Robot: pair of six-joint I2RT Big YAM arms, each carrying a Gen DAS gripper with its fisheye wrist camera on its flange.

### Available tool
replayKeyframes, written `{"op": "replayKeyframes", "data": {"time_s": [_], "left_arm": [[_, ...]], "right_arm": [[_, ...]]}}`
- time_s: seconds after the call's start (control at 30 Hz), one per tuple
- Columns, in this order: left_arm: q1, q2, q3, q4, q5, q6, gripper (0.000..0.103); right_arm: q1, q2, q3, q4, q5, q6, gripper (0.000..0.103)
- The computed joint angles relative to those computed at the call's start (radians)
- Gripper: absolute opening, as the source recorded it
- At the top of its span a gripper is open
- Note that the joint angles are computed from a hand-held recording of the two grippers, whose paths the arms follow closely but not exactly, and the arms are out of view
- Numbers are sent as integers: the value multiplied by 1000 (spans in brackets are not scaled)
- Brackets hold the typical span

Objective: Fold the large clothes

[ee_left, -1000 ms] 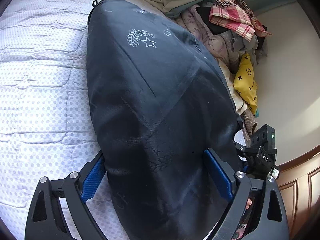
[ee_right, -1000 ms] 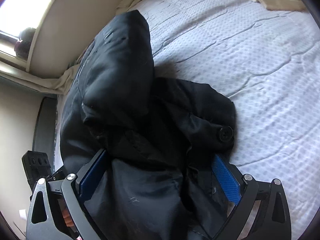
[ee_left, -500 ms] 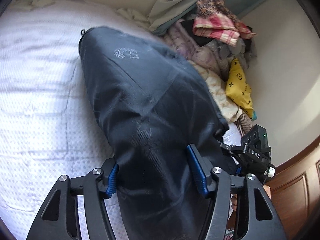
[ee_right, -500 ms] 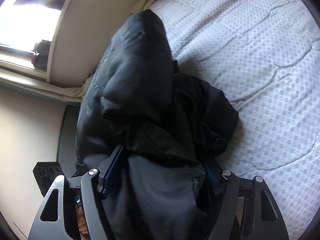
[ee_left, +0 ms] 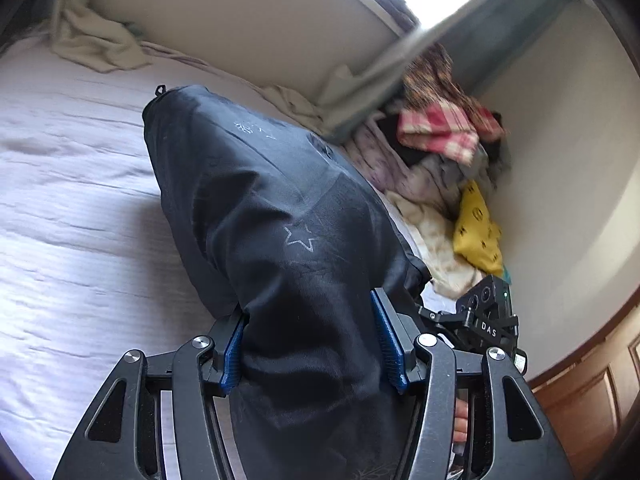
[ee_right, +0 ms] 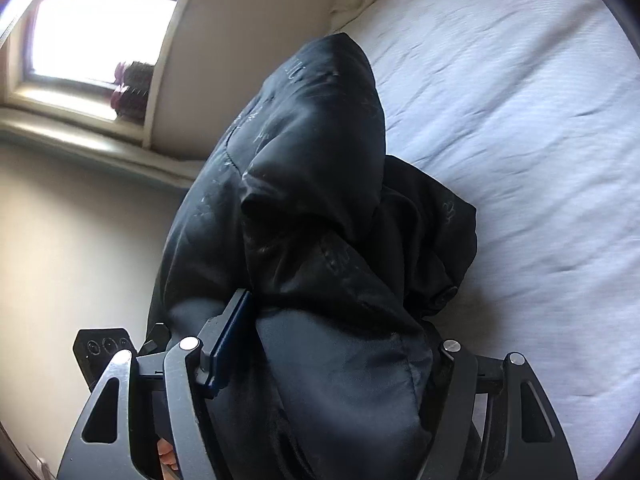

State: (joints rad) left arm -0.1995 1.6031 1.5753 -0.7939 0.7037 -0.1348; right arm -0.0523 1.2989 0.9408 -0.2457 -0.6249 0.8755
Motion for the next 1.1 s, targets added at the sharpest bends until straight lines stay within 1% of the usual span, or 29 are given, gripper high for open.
{"op": "replayKeyframes", "data": {"time_s": [0.17, 0.3, 0.37, 0.4, 0.47, 0.53, 0.6, 0.63, 0.7, 0.77, 0.8, 0.83, 0.87, 0.9, 0.93, 0.97, 1.0, 1.03, 1.1], "left_arm": [[90, 21, 23, -29, -8, 4, 60], [137, 61, 37, -71, -35, 21, 62], [143, 82, 43, -110, -68, 38, 68], [144, 90, 45, -131, -94, 44, 70], [156, 94, 40, -155, -124, 49, 79], [167, 85, 30, -160, -147, 62, 83], [171, 72, 21, -162, -168, 75, 84], [170, 62, 13, -156, -189, 77, 84], [158, 32, -14, -128, -258, 94, 84], [140, 3, -42, -92, -328, 109, 84], [128, -18, -61, -71, -377, 121, 84], [113, -28, -68, -62, -409, 121, 84], [102, -43, -82, -47, -443, 132, 84], [90, -59, -97, -33, -478, 143, 85], [75, -79, -115, -16, -524, 159, 85], [67, -88, -123, -8, -545, 166, 86], [56, -105, -137, 3, -573, 179, 87], [46, -121, -150, 12, -598, 189, 89], [32, -147, -173, 26, -624, 198, 92]], "right_arm": [[91, 77, 65, 9, 29, -11, 69], [151, 125, 115, -56, 89, -65, 69], [173, 148, 132, -103, 126, -100, 69], [179, 156, 131, -114, 133, -111, 69], [189, 170, 135, -116, 137, -110, 73], [195, 167, 132, -128, 143, -124, 79], [194, 143, 136, -181, 157, -141, 81], [204, 146, 167, -214, 181, -139, 82], [210, 111, 187, -268, 245, -172, 82], [237, 37, 186, -298, 402, -244, 82], [259, -2, 183, -302, 494, -295, 82], [279, -23, 183, -300, 549, -331, 82], [304, -55, 177, -290, 607, -388, 81], [324, -72, 174, -284, 631, -427, 74], [343, -90, 169, -278, 633, -470, 64], [362, -95, 170, -283, 611, -506, 60], [381, -85, 180, -299, 598, -523, 53], [402, -59, 201, -335, 602, -537, 44], [435, 21, 254, -426, 656, -534, 32]]}}
